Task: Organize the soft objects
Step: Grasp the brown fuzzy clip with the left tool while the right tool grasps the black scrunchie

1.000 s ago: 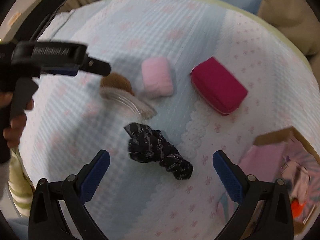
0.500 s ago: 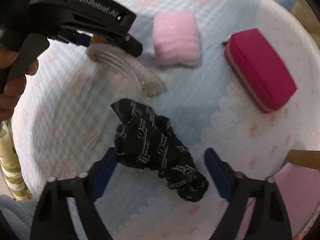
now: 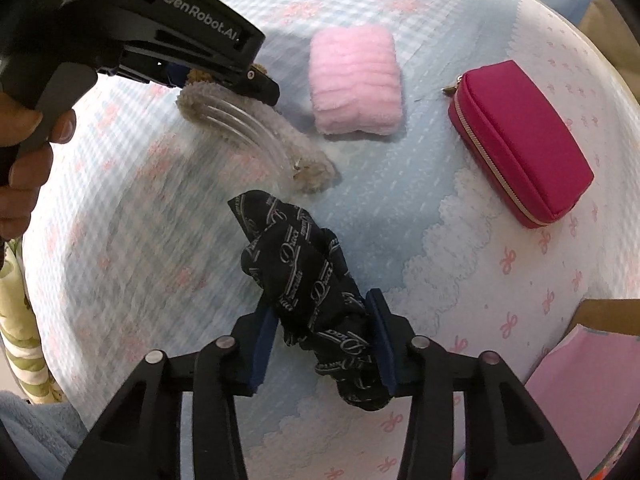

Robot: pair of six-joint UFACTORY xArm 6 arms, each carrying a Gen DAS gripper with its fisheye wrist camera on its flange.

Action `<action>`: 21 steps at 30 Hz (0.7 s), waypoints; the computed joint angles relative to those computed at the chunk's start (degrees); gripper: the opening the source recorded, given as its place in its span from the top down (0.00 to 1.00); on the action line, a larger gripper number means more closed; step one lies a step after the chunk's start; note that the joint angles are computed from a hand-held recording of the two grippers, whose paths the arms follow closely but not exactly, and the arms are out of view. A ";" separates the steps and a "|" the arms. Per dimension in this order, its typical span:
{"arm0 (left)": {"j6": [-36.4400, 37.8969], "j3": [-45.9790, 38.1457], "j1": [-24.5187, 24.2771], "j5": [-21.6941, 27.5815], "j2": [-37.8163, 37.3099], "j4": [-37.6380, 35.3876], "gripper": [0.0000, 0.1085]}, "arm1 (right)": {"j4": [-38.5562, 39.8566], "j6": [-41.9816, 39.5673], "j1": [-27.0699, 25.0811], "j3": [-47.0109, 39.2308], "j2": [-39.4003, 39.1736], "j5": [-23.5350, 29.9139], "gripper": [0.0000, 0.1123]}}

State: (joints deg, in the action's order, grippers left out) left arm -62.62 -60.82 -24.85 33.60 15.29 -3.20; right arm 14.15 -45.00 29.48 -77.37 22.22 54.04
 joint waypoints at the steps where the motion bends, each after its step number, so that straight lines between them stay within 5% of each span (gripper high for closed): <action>1: -0.46 0.40 -0.11 -0.20 -0.41 0.33 0.60 | 0.27 0.11 -0.26 0.01 -0.25 0.39 0.66; 13: -6.18 7.20 -0.14 -0.25 -11.09 6.36 0.60 | 3.00 3.43 -0.78 2.63 -5.98 1.46 0.73; 21: -14.67 9.59 -2.41 5.14 -21.18 14.19 0.60 | 5.43 7.44 -2.12 4.31 -12.33 2.56 0.73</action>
State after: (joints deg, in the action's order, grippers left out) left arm -77.29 -51.24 -27.26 38.74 -5.89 10.99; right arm 19.58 -37.56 27.36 -73.05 9.89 56.60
